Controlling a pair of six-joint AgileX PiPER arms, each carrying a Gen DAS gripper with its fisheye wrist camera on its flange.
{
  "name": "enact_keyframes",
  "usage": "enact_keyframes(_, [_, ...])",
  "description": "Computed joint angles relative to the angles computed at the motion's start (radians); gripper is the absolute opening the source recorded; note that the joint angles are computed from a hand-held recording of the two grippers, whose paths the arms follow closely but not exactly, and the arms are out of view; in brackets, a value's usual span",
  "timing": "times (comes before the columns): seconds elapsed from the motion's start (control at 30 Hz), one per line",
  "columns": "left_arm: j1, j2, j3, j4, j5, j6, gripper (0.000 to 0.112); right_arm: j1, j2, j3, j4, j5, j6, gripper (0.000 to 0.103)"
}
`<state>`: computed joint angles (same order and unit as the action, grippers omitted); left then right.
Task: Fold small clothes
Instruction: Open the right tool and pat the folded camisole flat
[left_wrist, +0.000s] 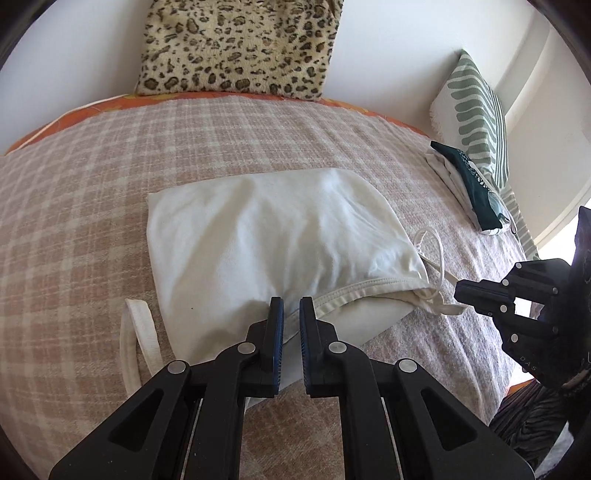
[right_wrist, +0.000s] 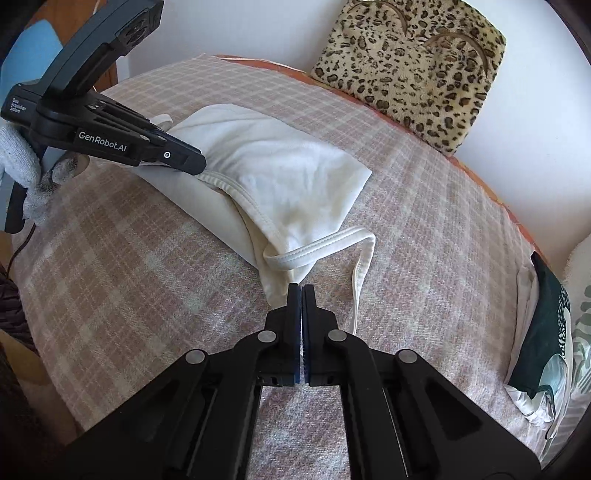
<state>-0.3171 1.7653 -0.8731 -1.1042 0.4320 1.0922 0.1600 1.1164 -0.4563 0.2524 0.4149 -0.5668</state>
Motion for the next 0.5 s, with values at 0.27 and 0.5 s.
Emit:
enact_keyframes(0.27, [0.007, -0.091, 0.024, -0.056, -0.017, 0.030, 0.011, -0.255, 0.052, -0.119, 0.568, 0.241, -0.441, 0.003])
enact_keyframes(0.5, [-0.002, -0.052, -0.005, 0.037, -0.079, -0.088, 0.021, -0.159, 0.233, -0.215, 0.722, 0.190, -0.469, 0.007])
